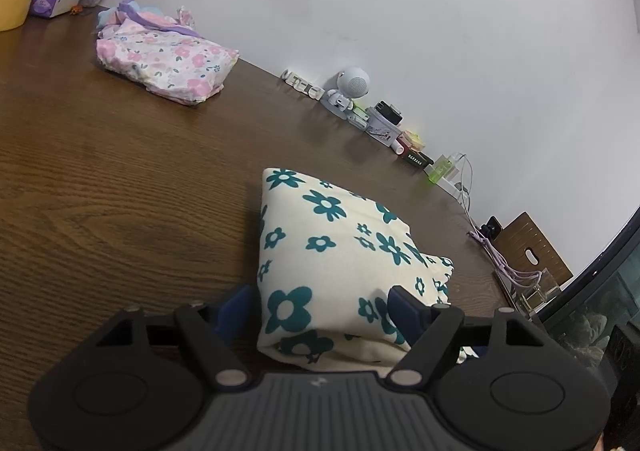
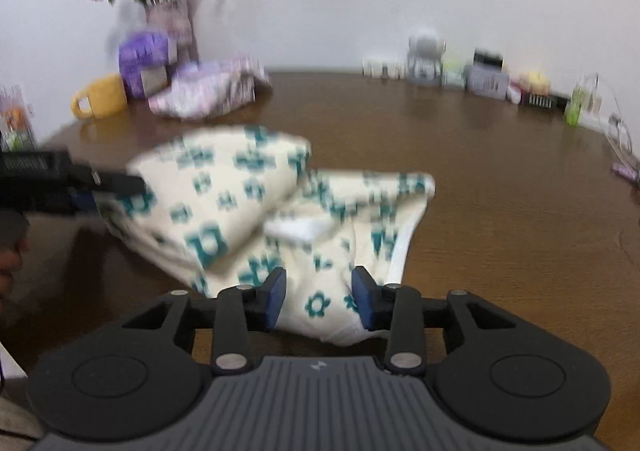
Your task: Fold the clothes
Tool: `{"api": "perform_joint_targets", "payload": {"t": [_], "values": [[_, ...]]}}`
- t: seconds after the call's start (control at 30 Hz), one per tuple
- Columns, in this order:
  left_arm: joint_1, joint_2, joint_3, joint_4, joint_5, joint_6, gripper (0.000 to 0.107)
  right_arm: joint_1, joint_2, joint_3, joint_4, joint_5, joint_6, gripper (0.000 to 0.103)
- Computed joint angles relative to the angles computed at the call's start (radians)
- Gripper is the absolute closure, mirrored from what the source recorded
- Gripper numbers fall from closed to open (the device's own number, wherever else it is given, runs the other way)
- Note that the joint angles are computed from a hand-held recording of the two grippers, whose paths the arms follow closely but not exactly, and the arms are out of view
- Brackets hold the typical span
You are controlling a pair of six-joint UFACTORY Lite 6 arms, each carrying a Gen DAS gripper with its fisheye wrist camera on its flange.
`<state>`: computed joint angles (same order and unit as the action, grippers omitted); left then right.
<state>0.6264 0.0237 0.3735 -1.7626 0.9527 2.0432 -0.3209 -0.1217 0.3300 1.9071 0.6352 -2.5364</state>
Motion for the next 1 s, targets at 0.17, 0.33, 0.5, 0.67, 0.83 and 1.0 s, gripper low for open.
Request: {"api": "perform_joint_targets", "payload": {"t": [0.17, 0.33, 0.5, 0.67, 0.83, 1.0], "values": [[-0.001, -0.003, -0.003, -0.002, -0.001, -0.009, 0.031, -0.047, -0.042, -0.001, -0.051, 0.051, 0.076, 0.062], [0.001, -0.015, -0.002, 0.009, -0.006, -0.064, 0.025, -0.064, -0.086, 0.017, -0.082, 0.108, 0.138, 0.009], [-0.006, -0.021, 0.007, 0.02, -0.015, -0.121, 0.022, 0.009, -0.036, 0.1, -0.086, 0.109, 0.167, 0.0], [-0.024, -0.034, 0.002, 0.0, -0.028, -0.148, 0.019, 0.041, 0.037, 0.168, -0.091, 0.202, 0.2, 0.0], [-0.033, -0.036, 0.002, -0.015, -0.032, -0.176, 0.017, 0.1, 0.118, 0.21, -0.062, 0.2, 0.198, 0.0], [-0.045, -0.046, -0.004, -0.032, -0.043, -0.185, 0.017, 0.132, 0.233, 0.305, -0.202, 0.199, 0.318, 0.0]]}}
